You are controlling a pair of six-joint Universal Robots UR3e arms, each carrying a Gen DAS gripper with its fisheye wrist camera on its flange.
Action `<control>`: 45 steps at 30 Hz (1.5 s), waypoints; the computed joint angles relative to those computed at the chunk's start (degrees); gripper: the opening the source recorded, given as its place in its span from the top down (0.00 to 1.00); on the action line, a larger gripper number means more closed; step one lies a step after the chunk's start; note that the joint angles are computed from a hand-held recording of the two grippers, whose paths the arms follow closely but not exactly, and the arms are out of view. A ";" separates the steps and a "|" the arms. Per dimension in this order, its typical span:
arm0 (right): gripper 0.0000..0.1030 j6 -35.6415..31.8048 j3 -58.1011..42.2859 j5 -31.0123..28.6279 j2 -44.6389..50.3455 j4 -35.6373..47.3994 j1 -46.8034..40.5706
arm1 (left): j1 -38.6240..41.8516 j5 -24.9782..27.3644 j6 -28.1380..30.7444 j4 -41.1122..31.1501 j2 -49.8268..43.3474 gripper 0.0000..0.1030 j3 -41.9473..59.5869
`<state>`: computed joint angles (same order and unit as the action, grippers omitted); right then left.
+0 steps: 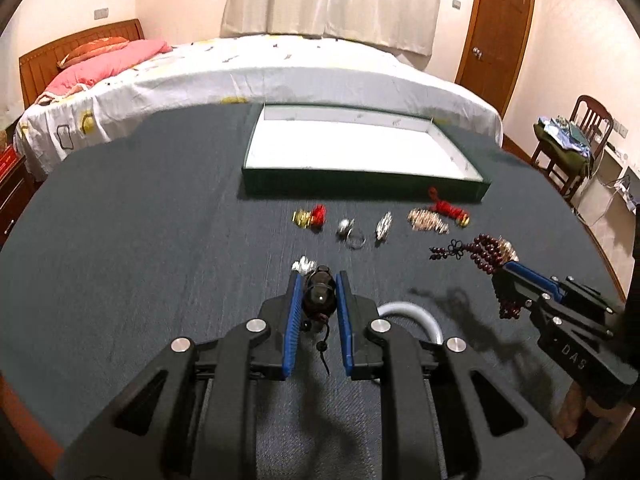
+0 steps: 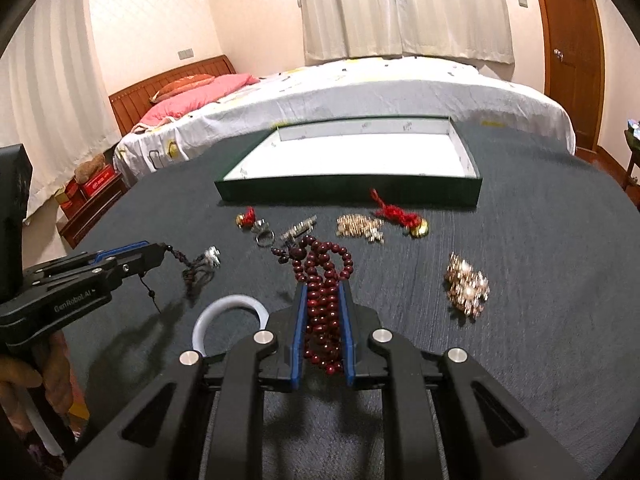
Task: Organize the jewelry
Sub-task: 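Carry the black pendant with the left tool while the right tool carries the red beads into the box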
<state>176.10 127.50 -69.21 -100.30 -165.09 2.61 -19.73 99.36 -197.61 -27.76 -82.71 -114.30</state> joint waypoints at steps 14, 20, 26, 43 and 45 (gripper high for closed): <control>0.85 2.26 -19.48 -0.22 12.61 -1.81 -2.15 | 1.96 -4.47 4.19 1.02 -18.32 0.83 26.41; 0.85 3.29 -31.87 -2.67 24.00 -1.20 -1.69 | 2.54 -5.18 4.40 -2.46 -35.35 0.83 48.11; 0.85 3.18 -43.41 -4.41 35.25 5.41 -1.51 | 4.41 -7.52 3.02 -14.53 -49.92 0.83 66.36; 0.62 1.69 -54.98 -7.25 43.76 18.71 -0.32 | 5.70 -6.98 3.69 -28.34 -61.29 0.38 82.63; 0.56 1.65 -54.48 -7.85 43.50 17.85 -0.09 | 5.72 -6.83 3.84 -28.25 -61.42 0.32 82.85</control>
<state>177.75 73.03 -77.07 -56.80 -147.24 2.51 -14.01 92.53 -193.77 -56.01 -144.14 -31.45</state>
